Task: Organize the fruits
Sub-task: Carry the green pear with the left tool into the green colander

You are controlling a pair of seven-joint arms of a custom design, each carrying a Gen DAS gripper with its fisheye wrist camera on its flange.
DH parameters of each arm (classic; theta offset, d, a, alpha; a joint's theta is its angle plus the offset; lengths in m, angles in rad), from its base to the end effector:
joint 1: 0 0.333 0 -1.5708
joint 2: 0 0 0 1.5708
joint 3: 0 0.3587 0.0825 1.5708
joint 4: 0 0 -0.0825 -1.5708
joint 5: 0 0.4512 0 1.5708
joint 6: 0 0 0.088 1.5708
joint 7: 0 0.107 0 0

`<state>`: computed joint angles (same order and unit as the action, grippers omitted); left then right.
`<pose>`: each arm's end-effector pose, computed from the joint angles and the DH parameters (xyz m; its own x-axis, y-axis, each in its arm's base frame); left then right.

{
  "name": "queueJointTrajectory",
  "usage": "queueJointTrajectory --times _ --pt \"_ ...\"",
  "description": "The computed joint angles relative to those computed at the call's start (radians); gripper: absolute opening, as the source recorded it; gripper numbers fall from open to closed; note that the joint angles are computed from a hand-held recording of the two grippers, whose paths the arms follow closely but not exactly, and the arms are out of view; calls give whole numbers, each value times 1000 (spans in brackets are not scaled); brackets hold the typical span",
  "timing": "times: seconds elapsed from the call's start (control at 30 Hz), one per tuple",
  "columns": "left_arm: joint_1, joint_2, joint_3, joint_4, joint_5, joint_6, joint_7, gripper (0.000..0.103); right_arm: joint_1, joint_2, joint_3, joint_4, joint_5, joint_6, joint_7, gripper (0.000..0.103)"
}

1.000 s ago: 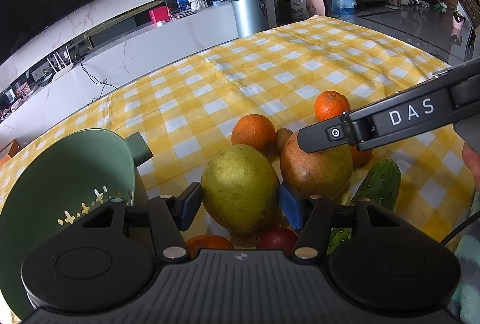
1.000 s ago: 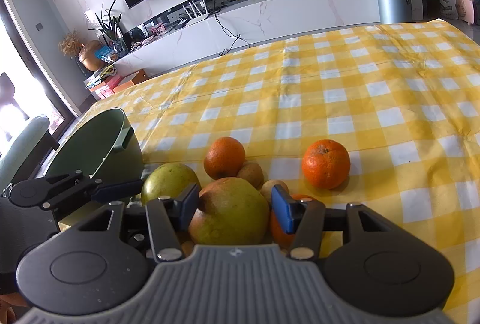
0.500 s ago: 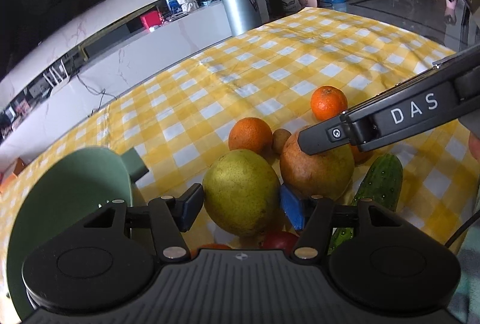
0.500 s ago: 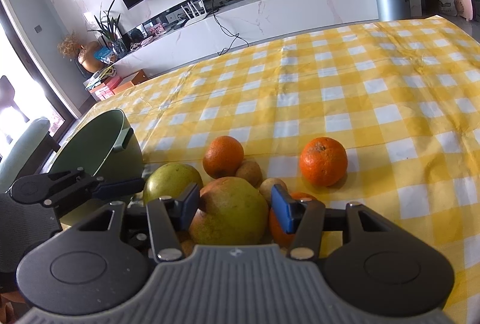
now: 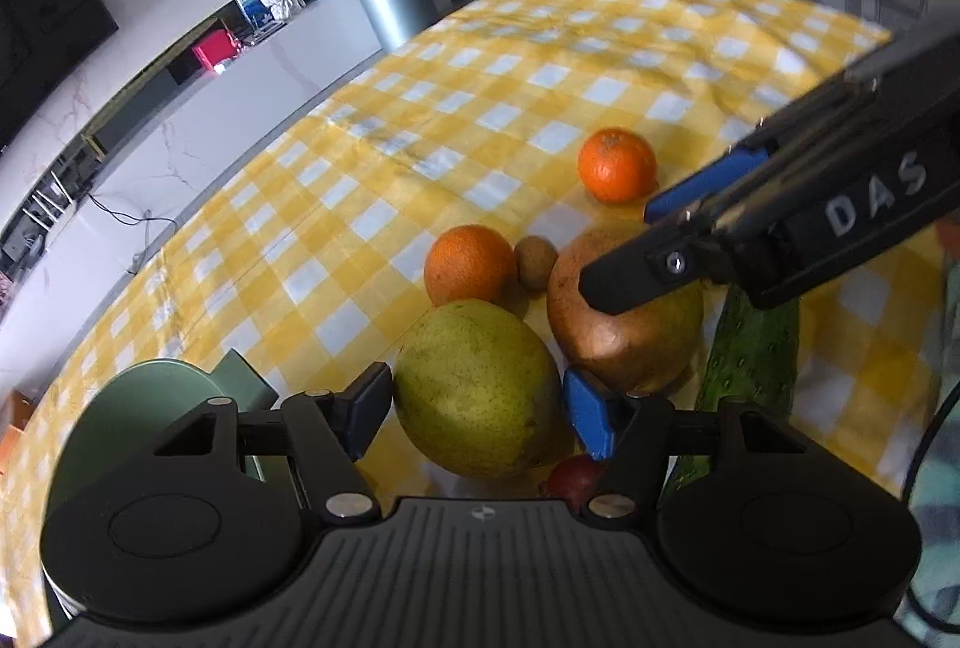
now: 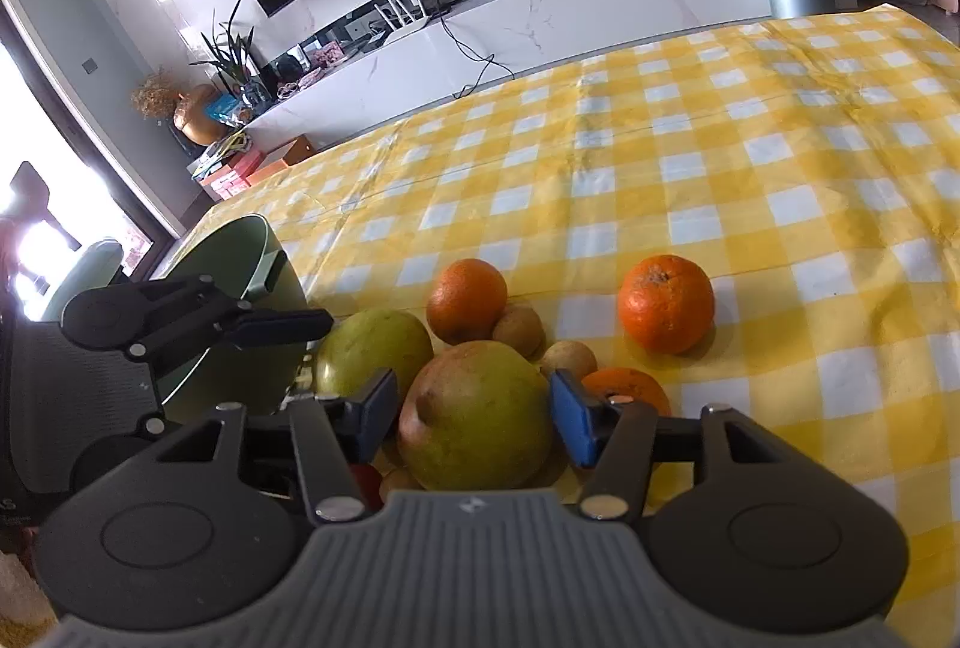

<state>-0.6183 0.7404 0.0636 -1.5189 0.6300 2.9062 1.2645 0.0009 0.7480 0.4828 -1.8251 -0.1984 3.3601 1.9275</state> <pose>0.6811 -0.4775 0.2772 -0.6304 -0.6999 -0.3358 -0.4625 0.6860 -0.5617 0.6910 0.3212 0.2469 0.2481 -0.8564 -0.4528 -0.7558 0.1213 -0.6435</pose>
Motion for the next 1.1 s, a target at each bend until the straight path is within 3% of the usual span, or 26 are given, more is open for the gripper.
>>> queueJointTrajectory --times 0.17,0.33,0.57,0.77,0.87,0.93,1.1 --pt "-118 0 133 -17 105 9 -187 71 0 -3 -1 -3 -14 1 -14 58" --pt "-110 -38 128 -61 125 35 -359 70 50 -27 -54 -15 -20 21 -40 58" --pt "-154 -94 199 -132 173 138 -584 69 116 -59 -138 -40 14 70 -5 59" --pt "-255 -117 327 -161 243 181 -761 69 184 -78 -211 -44 34 63 -4 62" --pt "-333 -122 424 -169 315 186 -881 69 225 -82 -246 -39 29 54 -44 63" --pt "-375 -130 482 -176 375 196 -963 69 256 -82 -271 -32 31 43 -78 69" --pt "-426 -154 542 -185 498 129 -1077 69 366 -77 -368 0 93 -9 -151 69"
